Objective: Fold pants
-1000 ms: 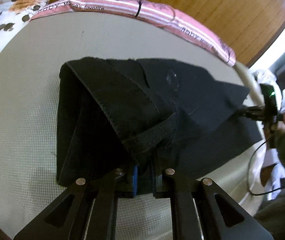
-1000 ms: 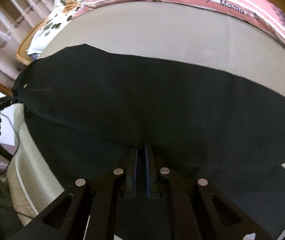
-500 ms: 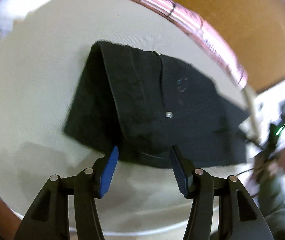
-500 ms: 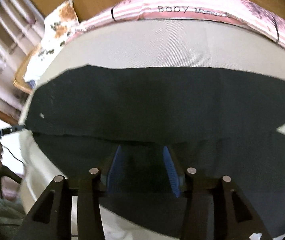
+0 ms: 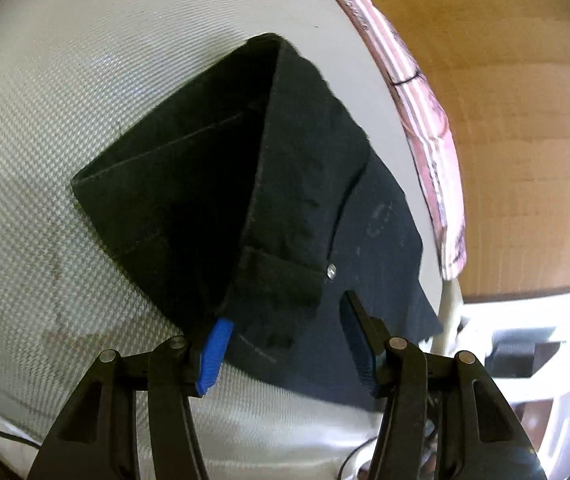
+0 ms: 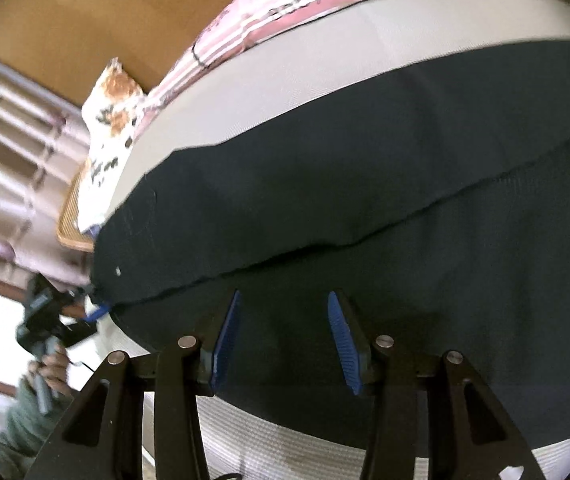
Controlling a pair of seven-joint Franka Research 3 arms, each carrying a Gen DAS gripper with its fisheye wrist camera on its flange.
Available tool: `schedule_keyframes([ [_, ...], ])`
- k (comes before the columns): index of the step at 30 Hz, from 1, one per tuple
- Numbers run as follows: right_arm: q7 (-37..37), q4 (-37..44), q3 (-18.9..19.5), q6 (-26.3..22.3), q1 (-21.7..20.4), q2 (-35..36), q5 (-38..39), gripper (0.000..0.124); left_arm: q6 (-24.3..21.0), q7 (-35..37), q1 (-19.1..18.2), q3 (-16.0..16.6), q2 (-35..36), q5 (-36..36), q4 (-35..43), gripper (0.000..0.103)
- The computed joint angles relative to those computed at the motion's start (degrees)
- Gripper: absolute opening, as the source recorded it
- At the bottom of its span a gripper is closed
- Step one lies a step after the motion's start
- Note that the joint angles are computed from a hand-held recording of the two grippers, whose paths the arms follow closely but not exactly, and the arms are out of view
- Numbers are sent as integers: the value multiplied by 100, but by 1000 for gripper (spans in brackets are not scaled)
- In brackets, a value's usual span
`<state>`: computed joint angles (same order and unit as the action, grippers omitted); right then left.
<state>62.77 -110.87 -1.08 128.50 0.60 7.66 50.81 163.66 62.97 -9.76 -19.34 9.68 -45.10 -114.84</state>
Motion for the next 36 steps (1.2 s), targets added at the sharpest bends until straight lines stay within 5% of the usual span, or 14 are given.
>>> schedule_keyframes([
  [3,170,-25,3,50,-51,103,370,43,80,-607,-182,197,-1,827,-25,33],
  [6,268,-54,23,100,-118,218,778,43,219,-598,-89,106,-14,905,-28,24],
  [12,385,74,91,674,-153,441,1331,43,249,-550,25,104,-120,1042,-15,19],
  [21,896,568,137,1227,-331,874,1087,25,-41,-714,43,214,-108,1427,132,19],
  [23,1035,588,126,1305,-350,884,895,12,-209,-812,42,250,-59,1546,203,18],
  [26,1011,508,149,1348,-359,761,657,8,-566,-940,25,335,10,1932,369,18],
  [36,1043,-388,1,1563,42,-444,-753,6,-1924,-875,96,505,315,2966,1247,18],
])
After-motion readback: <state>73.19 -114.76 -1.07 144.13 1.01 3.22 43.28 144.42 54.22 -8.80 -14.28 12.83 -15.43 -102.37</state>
